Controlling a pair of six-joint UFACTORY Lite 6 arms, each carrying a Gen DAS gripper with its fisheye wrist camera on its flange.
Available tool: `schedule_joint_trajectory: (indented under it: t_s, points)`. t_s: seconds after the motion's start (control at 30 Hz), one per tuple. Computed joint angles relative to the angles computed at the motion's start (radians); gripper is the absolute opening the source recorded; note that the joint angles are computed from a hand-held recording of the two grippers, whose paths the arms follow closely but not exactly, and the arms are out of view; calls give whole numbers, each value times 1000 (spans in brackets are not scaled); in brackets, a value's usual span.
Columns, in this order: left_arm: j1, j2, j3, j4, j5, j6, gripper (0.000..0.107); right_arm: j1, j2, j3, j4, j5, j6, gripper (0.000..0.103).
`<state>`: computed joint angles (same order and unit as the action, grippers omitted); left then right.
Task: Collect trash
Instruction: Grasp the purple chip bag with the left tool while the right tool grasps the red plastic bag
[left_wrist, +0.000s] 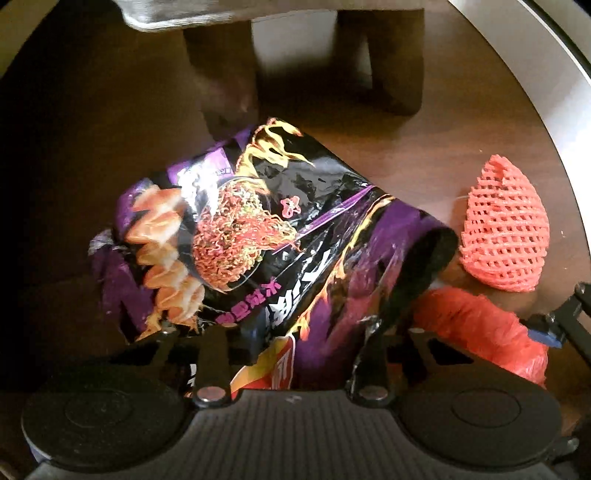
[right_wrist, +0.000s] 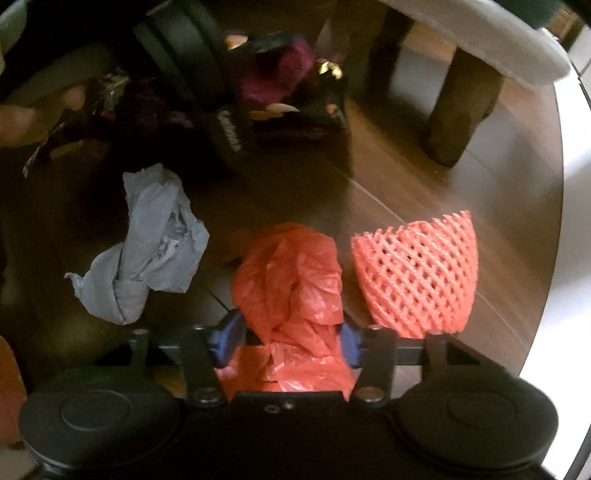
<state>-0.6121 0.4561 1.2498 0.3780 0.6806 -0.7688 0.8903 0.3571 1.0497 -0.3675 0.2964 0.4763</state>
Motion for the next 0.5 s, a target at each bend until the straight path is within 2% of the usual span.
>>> schedule_joint_trajectory:
  t_s: [0.07, 0.1, 0.13, 0.17, 0.23, 0.33, 0.5]
  points:
    - [0, -25, -19, 0, 2, -26, 20, -5, -40, -33, 0, 0, 34, 29]
    - [1, -44, -31, -9, 2, -32, 16, -21, -45, -46, 23, -28, 28, 25]
    - [9, -60, -52, -15, -12, -33, 13, -34, -74, -72, 88, -50, -11, 14]
    - [23, -64, -73, -3, -30, -38, 12, -43, -92, -88, 128, -58, -34, 14]
    - [38, -79, -92, 10, -20, -45, 10, -52, -137, -129, 101, -81, 20, 12]
    - [42, -129, -93, -2, 25, -48, 7, -76, -201, -170, 174, -92, 14, 11]
    - [54, -226, -59, -34, 96, -39, 5, -95, -366, -261, 171, -93, 189, 10]
